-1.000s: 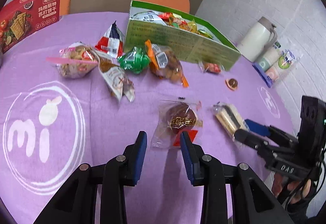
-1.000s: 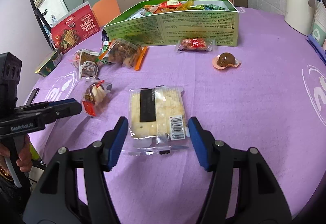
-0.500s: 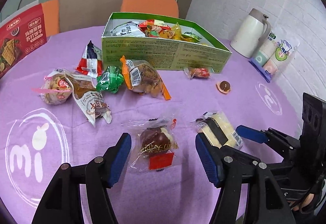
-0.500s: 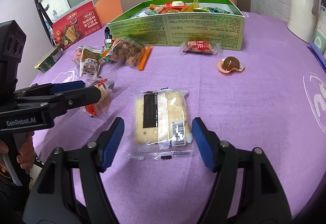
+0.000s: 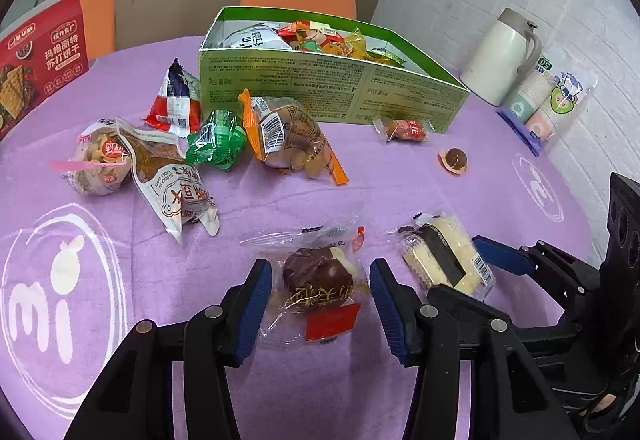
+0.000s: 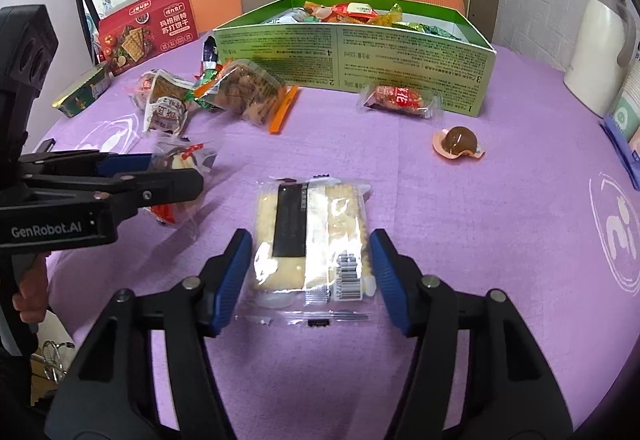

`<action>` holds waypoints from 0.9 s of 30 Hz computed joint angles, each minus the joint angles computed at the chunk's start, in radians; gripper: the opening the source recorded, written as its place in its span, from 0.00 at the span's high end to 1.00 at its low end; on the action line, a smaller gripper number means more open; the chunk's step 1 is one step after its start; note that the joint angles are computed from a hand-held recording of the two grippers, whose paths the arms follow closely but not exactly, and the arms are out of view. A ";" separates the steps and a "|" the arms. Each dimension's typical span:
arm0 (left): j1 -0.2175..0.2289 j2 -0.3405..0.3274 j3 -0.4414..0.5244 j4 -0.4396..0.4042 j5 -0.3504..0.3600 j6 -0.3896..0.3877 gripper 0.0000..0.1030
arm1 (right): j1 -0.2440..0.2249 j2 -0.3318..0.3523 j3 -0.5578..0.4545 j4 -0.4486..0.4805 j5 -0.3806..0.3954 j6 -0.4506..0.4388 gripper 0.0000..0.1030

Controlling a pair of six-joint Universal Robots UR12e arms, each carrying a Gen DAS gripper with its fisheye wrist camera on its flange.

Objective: Organize snacks
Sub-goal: 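Carry both packs into the green box and open both grippers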

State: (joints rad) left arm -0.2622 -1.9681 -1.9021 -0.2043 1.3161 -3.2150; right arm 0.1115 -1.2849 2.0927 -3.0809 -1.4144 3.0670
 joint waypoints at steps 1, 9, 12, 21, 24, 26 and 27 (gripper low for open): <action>0.000 0.000 -0.001 0.001 0.001 0.001 0.51 | -0.001 0.001 0.001 -0.006 0.005 0.004 0.42; -0.006 0.017 -0.002 0.030 -0.010 0.031 0.62 | -0.034 -0.018 0.004 -0.033 0.098 0.052 0.42; -0.002 0.029 0.007 0.065 -0.014 0.033 0.63 | -0.047 -0.027 -0.010 -0.063 0.125 0.063 0.42; 0.005 0.013 0.109 0.083 -0.003 0.032 0.63 | -0.070 -0.008 -0.088 -0.138 0.125 0.110 0.42; 0.004 -0.008 0.157 0.066 0.004 0.029 0.63 | -0.075 0.015 -0.127 -0.139 0.109 0.123 0.42; 0.003 -0.025 0.192 0.053 0.013 0.026 0.63 | -0.079 0.032 -0.151 -0.137 0.102 0.130 0.42; 0.003 -0.035 0.210 0.045 0.016 0.022 0.63 | -0.079 0.043 -0.166 -0.133 0.092 0.134 0.42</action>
State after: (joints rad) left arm -0.2595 -2.0030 -1.6919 -0.1589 1.3319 -3.1927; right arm 0.0322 -1.2417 1.9264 -3.2139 -1.3227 3.2006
